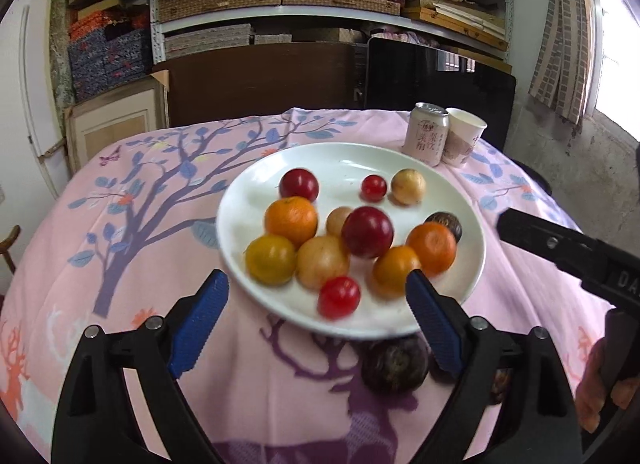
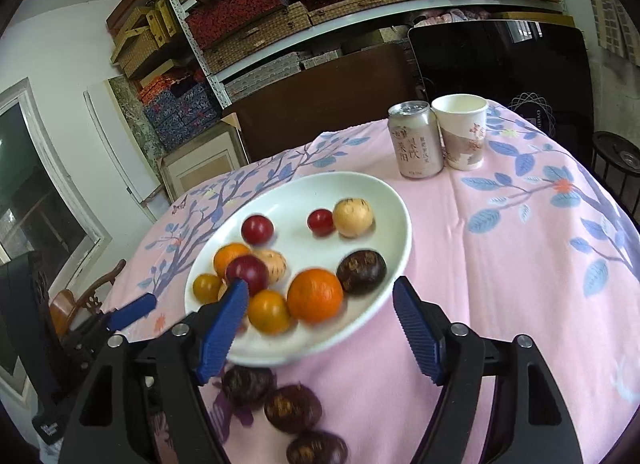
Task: Organize fruits
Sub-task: 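Carry both fruits onto the white plate and open both tools, then move both open tools back toward the remaining fruits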
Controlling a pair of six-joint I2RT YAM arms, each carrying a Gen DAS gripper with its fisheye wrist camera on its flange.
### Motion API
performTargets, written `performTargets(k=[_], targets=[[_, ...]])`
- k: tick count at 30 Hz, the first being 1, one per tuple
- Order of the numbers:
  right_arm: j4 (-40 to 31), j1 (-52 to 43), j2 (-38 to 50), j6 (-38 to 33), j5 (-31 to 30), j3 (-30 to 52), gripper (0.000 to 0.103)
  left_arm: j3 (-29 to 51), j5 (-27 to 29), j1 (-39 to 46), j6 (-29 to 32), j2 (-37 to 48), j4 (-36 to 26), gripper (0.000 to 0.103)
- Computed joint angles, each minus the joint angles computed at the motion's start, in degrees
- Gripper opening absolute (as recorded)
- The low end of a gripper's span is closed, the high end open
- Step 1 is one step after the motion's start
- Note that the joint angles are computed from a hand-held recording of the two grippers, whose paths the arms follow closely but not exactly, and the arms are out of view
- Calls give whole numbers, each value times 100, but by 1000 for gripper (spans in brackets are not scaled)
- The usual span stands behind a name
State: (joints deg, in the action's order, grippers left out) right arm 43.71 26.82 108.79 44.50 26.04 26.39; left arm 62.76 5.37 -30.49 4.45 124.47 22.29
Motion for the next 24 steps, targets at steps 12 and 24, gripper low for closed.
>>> performTargets(k=[12,24], targets=[[9,903,-212,860,827,-691,86,-1896,-454,53,170,-904,1378,96],[-472,1531,-50,1305,1080,-609,86,-2702,-443,100,150,-1291,1799,97]])
